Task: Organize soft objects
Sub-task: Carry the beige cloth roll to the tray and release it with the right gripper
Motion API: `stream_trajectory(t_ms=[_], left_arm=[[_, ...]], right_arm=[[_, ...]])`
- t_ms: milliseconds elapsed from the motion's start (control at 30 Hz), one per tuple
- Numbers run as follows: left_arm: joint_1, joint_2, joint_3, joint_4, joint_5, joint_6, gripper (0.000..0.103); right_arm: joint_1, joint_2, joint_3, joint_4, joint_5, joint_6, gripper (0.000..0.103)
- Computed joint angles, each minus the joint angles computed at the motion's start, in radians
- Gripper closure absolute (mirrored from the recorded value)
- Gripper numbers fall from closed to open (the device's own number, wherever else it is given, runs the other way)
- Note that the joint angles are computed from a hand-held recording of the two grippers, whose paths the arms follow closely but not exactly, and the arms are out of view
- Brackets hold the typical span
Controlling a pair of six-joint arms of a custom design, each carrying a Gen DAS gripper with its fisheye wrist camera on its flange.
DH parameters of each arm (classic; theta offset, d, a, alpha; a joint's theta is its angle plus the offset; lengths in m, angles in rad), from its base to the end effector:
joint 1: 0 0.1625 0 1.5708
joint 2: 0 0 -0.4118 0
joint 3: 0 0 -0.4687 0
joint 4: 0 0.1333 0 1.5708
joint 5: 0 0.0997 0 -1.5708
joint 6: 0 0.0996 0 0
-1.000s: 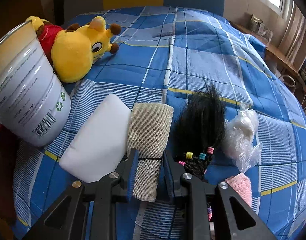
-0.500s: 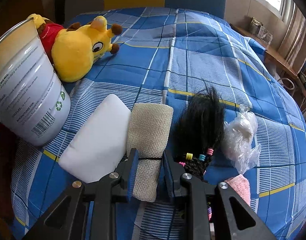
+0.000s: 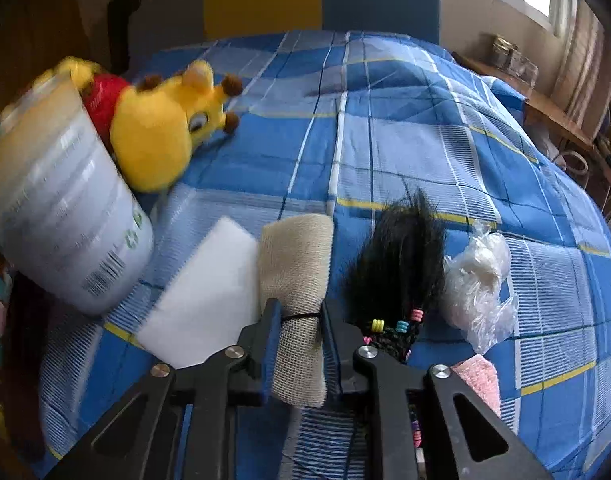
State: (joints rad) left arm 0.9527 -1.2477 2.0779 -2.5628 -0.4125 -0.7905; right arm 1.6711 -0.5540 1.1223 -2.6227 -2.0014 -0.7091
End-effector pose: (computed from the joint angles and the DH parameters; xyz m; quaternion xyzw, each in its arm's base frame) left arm -0.1368 -0.5798 0.1837 -0.1159 0.8273 -0.4048 0.3719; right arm 0.1789 -0.8620 0.0931 0.3264 -0.8920 0.1610 0.2680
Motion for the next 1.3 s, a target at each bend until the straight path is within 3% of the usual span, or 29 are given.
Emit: stream_trajectory(t_ms=[67,333,467,667,867,1000,1100,1200,1300], left_arm=[[-0.012,-0.012,0.015,0.001,-0.001,-0.004,0.040],[-0.039,-0.013,0.037,-0.080,-0.009,0.053,0.040],[-0.055,-0.017,0.051,-0.095,0.002,0.063,0.031],[-0.081,-0.034,0.085,-0.121,0.044,0.087,0.031],[-0.089,-0.082,0.122,-0.105,0.073,0.041,0.031],[-0.090,-0.139,0.155,-0.025,0.107,-0.054,0.031],[-0.087,-0.194,0.180,0.074,0.130,-0.162,0.031],[-0.087,-0.247,0.195,0.229,0.159,-0.306,0.031],[-0.088,-0.298,0.187,0.484,0.191,-0.518,0.031]], right_arm=[[0.002,-0.012,0.011,-0.025,0.023,0.015,0.085],[0.033,0.000,-0.055,-0.042,-0.002,0.075,0.086],[0.073,0.027,-0.126,-0.042,0.016,0.088,0.086],[0.155,0.025,-0.147,-0.028,0.159,0.072,0.086],[0.210,-0.034,-0.033,0.046,0.333,0.024,0.086],[0.227,-0.077,0.071,0.113,0.379,-0.024,0.086],[0.236,-0.095,0.132,0.173,0.352,-0.042,0.086],[0.237,-0.116,0.199,0.219,0.314,-0.030,0.086],[0.245,-0.136,0.289,0.172,0.239,-0.052,0.086]])
